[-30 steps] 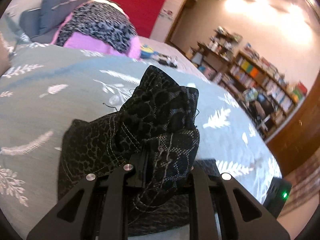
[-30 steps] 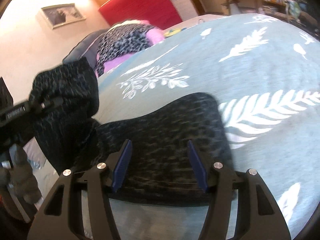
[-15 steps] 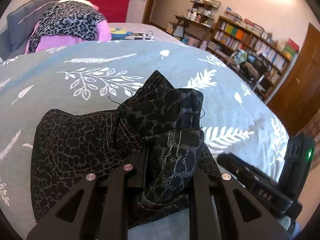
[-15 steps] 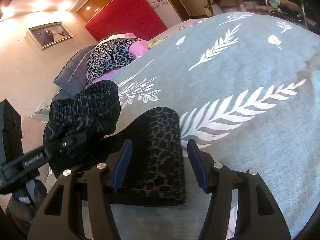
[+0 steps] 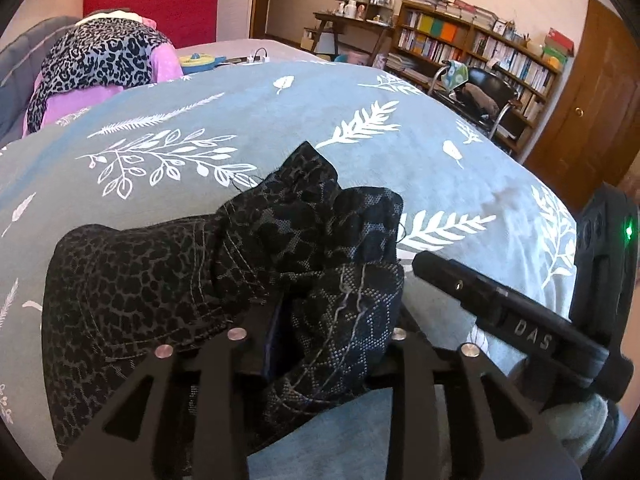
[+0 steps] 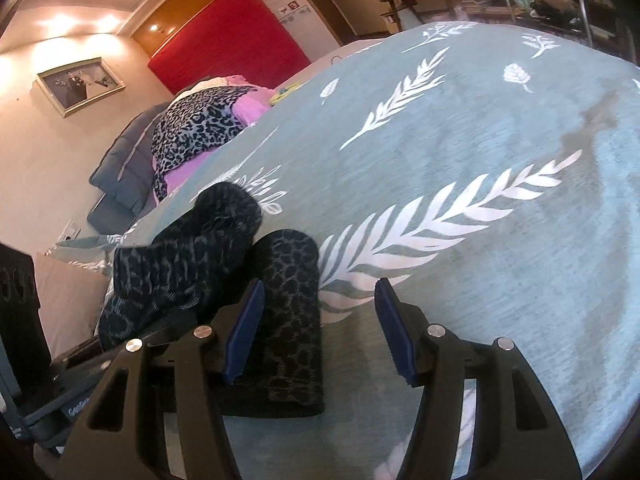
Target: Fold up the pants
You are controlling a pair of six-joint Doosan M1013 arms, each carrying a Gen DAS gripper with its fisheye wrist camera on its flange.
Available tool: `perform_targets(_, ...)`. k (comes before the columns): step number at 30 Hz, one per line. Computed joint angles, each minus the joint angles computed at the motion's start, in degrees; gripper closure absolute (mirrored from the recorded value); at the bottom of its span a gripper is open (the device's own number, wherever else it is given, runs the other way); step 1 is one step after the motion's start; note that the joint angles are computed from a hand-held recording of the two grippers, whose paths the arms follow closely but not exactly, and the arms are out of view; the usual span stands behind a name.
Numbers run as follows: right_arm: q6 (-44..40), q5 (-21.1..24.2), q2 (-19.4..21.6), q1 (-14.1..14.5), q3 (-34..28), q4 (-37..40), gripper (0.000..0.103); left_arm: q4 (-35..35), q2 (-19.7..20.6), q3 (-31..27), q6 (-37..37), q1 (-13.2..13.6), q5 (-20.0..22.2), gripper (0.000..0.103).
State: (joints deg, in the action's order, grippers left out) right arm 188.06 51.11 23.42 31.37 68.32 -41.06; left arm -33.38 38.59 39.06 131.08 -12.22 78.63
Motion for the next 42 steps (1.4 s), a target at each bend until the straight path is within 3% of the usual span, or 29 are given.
perform_targets(1, 0.32, 0.17, -0.11, -0.02, 0.15, -0.10, 0.044, -1.37, 0.54, -0.96, 0.46, 0.27, 2.04, 0.041)
perform_targets(2, 0.66, 0.36, -0.21, 0.00, 0.32, -0.22, 0.044, -2.55, 0.50, -0.90, 0.81, 0.42, 2.86, 0.036)
perform_targets(9, 1.27, -1.05, -0.59, 0.16, 0.53, -0.65, 0.044, -6.27, -0.18, -0.15, 4.47, 1.66, 6.83, 0.035)
perform_targets(12, 1.80, -5.27, -1.14, 0.09, 1.16, -0.43, 0.044, -6.95, 0.81, -1.87, 1.72, 2.91, 8.84, 0.035)
perform_targets(16, 1.37, -12.34, -1.12, -0.76, 1.78, 3.92, 0.044, -6.03, 1.94, -3.79, -3.53, 4.73, 7.93, 0.035)
perform_targets(20, -0.98, -14.38, 0.54, -1.14, -0.16, 8.33, 0.044, -5.70, 3.52, -6.66, -8.90, 6.26, 7.13, 0.035)
perform_targets(22, -3.31, -13.21, 1.78, -1.28, -2.21, 10.63, 0.037, -5.36, 4.12, -7.59, -10.76, 6.95, 6.57, 0.035)
perform_targets(25, -8.49, -7.86, 4.30, -1.35, -6.77, 13.30, 0.039, -4.36, 5.46, -9.71, -14.42, 7.88, 6.06, 0.035)
perform_targets(28, -13.60, -3.09, 6.07, -0.83, -11.07, 13.18, 0.082, -3.58, 6.64, -11.80, -17.21, 8.70, 5.98, 0.035)
perform_targets(30, -15.69, 0.60, 6.74, -0.33, -13.43, 11.35, 0.091, -3.22, 7.07, -12.71, -18.16, 9.07, 5.76, 0.035)
perform_targets(35, -13.33, 2.71, 5.09, -0.27, -11.93, 7.27, 0.099, -2.30, 8.22, -14.63, -19.53, 9.75, 5.90, 0.035)
perform_targets(39, -15.08, 11.80, 6.03, -0.26, -12.48, 7.34, 0.103, -1.17, 8.61, -14.60, -19.73, 9.68, 7.42, 0.035)
perform_targets(42, -14.93, 8.40, 5.24, 0.63, -11.72, 4.66, 0.098, -0.70, 7.46, -11.94, -18.37, 9.53, 6.88, 0.035)
